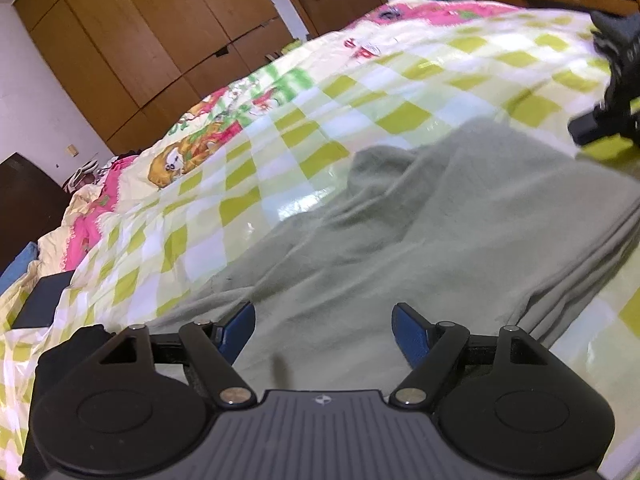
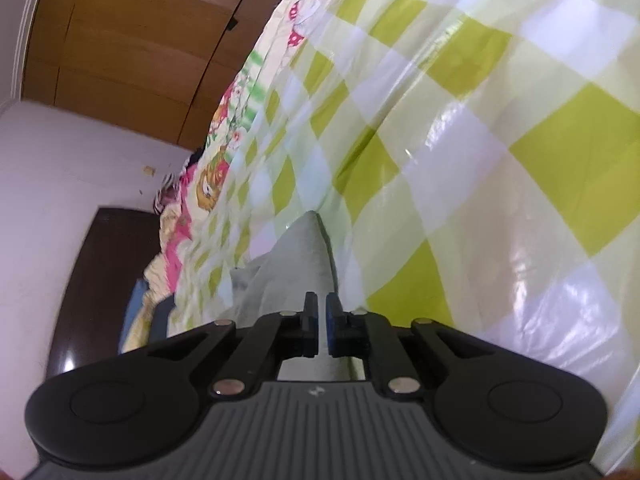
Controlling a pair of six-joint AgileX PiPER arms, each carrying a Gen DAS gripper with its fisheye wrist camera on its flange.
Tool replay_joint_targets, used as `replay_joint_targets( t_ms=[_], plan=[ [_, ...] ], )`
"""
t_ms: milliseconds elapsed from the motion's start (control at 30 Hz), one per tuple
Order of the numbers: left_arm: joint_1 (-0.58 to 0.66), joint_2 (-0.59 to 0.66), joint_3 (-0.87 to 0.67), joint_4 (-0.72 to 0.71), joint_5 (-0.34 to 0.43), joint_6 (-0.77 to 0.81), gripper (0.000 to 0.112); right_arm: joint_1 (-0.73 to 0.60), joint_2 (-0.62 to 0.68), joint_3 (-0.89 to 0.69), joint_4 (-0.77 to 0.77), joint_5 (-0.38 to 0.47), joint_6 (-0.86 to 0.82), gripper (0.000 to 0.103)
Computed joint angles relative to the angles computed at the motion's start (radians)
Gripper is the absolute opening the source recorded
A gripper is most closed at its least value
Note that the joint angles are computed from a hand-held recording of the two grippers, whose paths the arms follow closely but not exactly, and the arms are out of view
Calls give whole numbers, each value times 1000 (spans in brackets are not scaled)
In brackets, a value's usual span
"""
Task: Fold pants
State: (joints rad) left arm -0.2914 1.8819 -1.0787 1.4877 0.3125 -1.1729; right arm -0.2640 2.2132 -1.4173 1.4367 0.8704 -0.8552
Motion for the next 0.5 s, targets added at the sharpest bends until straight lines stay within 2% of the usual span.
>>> replay_joint_targets(
  t_ms=[33,100,233,333,400,500],
  plan=[
    [0,-7,5,13,4,-13,88,-4,12,-17,-21,20,22,11],
    [4,-17,14,58,9,-56,88,-7,28,-46,-69,41,49,22],
    [15,-3,4,86,9,-81,88,-3,46,-90,-142,61,93,23],
    [23,14,-6,82,-5,-80,88,-3,71,-150,-199,125,133,31],
    [29,26,-12,80,-13,-86,88,14,95,-200,-233,152,169,39],
    [38,38,-17,62,-33,-85,88,49,132,-260,-250,169,215,39]
  ],
)
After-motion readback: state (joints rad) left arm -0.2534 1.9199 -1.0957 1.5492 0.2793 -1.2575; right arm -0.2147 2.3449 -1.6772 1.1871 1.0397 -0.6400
